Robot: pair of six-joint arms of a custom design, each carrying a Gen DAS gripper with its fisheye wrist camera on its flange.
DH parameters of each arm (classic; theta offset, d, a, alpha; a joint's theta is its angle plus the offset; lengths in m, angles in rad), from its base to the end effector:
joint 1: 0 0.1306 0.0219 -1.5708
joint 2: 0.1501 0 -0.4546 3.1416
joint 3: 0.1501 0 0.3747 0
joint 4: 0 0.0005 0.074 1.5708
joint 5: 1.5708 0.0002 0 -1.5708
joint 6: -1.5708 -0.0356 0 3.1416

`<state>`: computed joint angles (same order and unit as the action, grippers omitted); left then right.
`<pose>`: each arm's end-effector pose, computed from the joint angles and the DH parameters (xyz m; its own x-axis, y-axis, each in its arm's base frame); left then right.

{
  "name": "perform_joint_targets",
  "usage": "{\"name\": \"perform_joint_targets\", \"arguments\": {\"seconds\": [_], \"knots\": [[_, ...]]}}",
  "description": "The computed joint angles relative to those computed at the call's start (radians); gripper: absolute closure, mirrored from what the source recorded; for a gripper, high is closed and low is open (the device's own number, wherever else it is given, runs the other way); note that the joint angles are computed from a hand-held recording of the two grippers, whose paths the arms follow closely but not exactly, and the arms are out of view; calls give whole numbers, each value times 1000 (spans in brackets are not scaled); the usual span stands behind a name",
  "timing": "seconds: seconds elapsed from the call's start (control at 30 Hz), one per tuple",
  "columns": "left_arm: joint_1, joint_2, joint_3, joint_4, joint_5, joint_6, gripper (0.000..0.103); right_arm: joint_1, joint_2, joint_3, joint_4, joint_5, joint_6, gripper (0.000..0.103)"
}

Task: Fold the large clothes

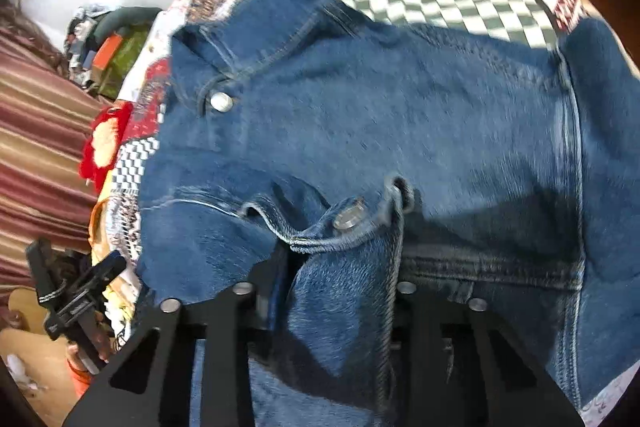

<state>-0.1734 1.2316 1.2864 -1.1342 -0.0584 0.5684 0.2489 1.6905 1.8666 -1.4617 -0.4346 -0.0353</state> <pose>0.3569 -0.0609 0.5009 -0.8100 -0.4037 -0.4254 -0.3452 0.9146 -0.2106 0.5214 0.1475 0.5323 -0.9414 -0.2062 -0.2669 -0.3052 0.8577 0.4137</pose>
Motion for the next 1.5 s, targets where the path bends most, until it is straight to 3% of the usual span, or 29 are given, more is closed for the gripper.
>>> {"name": "perform_joint_targets", "arguments": {"seconds": [0.2,0.37,0.6,0.93,1.03,1.2,1.5], "knots": [[-9,19,36,0,3,-30,16,1,-15,91,65,-27,68,80],[-20,47,72,8,15,-42,16,12,-34,147,106,35,133,81],[-43,109,91,15,46,-59,16,21,-56,64,150,191,206,81],[-64,154,83,25,64,-73,15,1,-41,-83,185,271,236,80],[-69,155,81,30,57,-78,15,16,-41,-100,190,339,278,69],[-73,158,77,35,44,-82,12,15,-55,-117,204,411,299,37],[-119,151,122,-13,-34,-96,13,-17,-97,-79,149,341,246,36]]}}
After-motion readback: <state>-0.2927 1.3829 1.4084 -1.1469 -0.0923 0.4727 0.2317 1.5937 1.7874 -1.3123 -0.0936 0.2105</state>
